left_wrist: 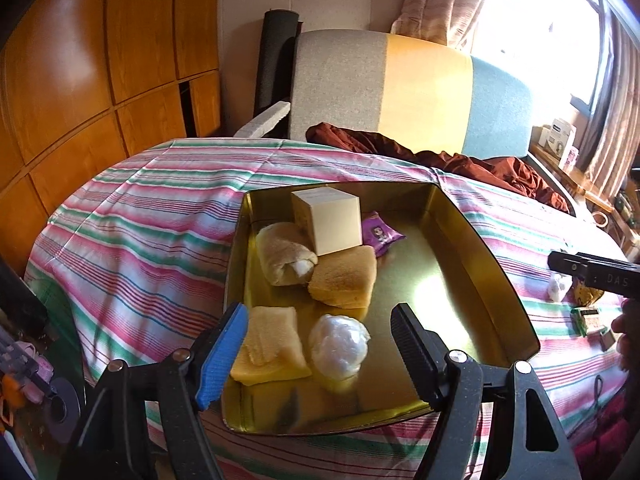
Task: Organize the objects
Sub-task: 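Withdraw both tools from the tray toward the remaining items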
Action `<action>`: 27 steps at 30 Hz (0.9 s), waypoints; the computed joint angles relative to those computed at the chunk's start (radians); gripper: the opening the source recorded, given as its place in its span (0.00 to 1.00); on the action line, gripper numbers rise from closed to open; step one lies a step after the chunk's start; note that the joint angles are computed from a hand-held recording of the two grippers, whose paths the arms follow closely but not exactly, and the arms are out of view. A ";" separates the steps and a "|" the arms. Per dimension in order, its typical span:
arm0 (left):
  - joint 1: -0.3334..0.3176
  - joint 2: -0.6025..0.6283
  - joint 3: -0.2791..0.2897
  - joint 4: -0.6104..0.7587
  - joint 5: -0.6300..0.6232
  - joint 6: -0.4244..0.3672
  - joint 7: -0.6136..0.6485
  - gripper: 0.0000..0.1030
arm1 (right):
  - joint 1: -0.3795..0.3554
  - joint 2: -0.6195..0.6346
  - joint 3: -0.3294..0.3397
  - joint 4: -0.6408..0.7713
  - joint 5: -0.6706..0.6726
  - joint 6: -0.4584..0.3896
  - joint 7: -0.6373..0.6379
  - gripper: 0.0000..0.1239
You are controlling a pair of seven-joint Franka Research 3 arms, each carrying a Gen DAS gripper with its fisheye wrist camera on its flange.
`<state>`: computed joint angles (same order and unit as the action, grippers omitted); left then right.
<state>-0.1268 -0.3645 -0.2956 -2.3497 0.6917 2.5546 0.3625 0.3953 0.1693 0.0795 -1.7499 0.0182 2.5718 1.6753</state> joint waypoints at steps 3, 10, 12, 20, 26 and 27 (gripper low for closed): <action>-0.008 0.024 -0.004 0.024 0.002 0.003 0.020 0.72 | -0.023 -0.034 -0.027 -0.042 -0.028 0.002 0.035 0.68; -0.034 0.093 -0.011 0.095 0.022 0.011 0.062 0.72 | -0.112 -0.095 -0.075 -0.114 -0.098 0.013 0.179 0.68; -0.043 0.120 -0.012 0.122 0.029 0.014 0.077 0.72 | -0.144 -0.110 -0.084 -0.136 -0.083 0.028 0.217 0.68; -0.100 0.240 -0.007 0.249 0.035 0.030 0.163 0.72 | -0.252 -0.156 -0.094 -0.264 0.366 0.179 0.166 0.71; -0.160 0.367 0.006 0.368 -0.041 0.057 0.288 0.79 | -0.264 -0.163 -0.084 -0.286 0.544 0.240 0.094 0.71; -0.171 0.390 0.007 0.389 -0.064 0.061 0.317 0.80 | -0.263 -0.164 -0.083 -0.287 0.540 0.242 0.091 0.71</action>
